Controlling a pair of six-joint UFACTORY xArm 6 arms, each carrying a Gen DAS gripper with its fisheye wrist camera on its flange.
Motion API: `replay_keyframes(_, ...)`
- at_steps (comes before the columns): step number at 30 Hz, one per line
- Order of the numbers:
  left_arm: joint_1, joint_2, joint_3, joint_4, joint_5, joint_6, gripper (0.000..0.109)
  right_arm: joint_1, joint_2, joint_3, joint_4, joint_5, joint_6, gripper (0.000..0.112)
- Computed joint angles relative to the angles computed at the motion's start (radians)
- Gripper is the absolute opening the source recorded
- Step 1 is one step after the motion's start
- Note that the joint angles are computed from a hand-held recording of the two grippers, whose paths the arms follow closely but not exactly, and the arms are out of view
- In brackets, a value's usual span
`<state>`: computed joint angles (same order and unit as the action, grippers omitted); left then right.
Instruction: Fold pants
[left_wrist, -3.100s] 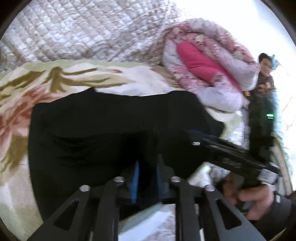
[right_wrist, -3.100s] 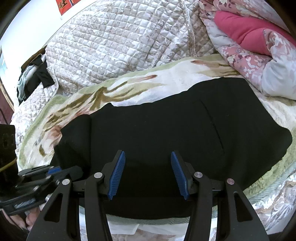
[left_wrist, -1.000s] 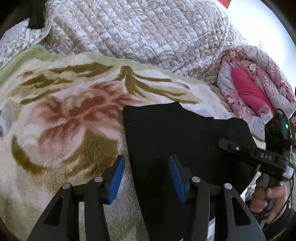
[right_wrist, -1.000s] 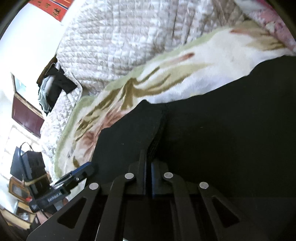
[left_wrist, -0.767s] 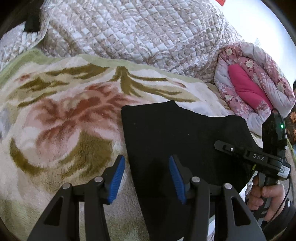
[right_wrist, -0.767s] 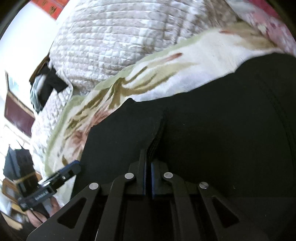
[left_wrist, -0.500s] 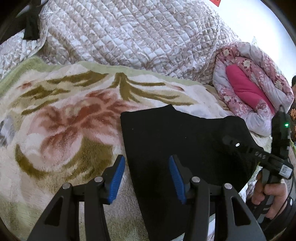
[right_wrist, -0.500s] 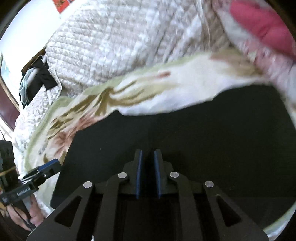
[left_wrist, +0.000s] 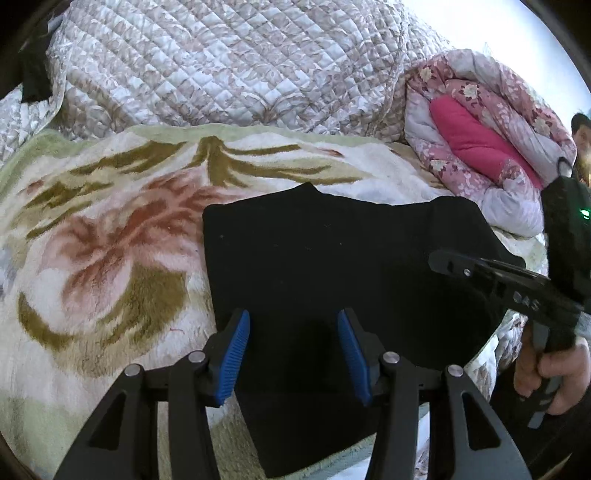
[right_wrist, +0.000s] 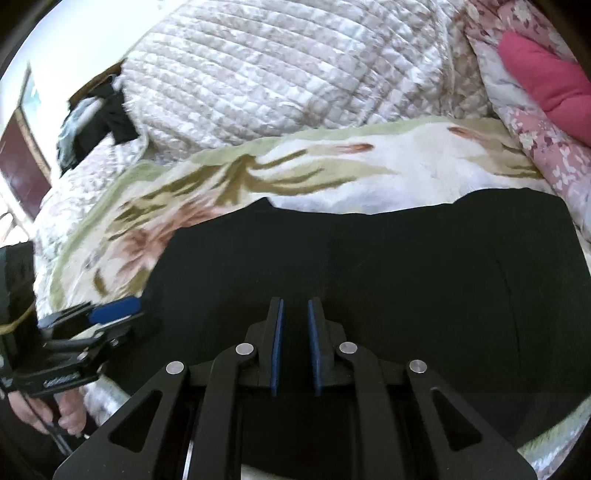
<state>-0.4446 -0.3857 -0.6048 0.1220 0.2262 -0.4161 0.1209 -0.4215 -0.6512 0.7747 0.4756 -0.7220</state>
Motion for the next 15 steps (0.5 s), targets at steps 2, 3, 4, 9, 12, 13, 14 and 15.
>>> replay_keyframes(2, -0.006, -0.01, -0.001, 0.114, 0.022, -0.092, 0.053, 0.014, -0.028, 0.031, -0.026, -0.002, 0.012, 0.013)
replay_keyframes(3, -0.013, -0.015, 0.0, 0.156, 0.033, -0.127, 0.053, 0.016, -0.04, 0.047, -0.048, 0.009, 0.027, 0.014)
replay_keyframes(4, -0.02, -0.017, -0.001, 0.195, 0.05, -0.163, 0.053, 0.018, -0.042, 0.056, -0.078, 0.021, 0.05, 0.018)
replay_keyframes(9, -0.047, -0.028, 0.002, 0.377, 0.103, -0.314, 0.053, 0.048, -0.083, 0.104, -0.165, -0.05, 0.098, 0.023)
replay_keyframes(12, -0.05, -0.051, 0.019, 0.347, 0.1, -0.315, 0.053, 0.051, -0.104, 0.128, -0.17, -0.058, 0.105, 0.026)
replay_keyframes(13, -0.051, -0.057, 0.024, 0.345, 0.1, -0.318, 0.053, 0.053, -0.109, 0.135, -0.173, -0.068, 0.103, 0.026)
replay_keyframes(14, -0.053, -0.062, 0.029, 0.351, 0.103, -0.325, 0.053, 0.055, -0.116, 0.143, -0.184, -0.075, 0.105, 0.026)
replay_keyframes(15, -0.055, -0.066, 0.032, 0.358, 0.106, -0.335, 0.053, 0.058, -0.119, 0.151, -0.207, -0.088, 0.116, 0.026)
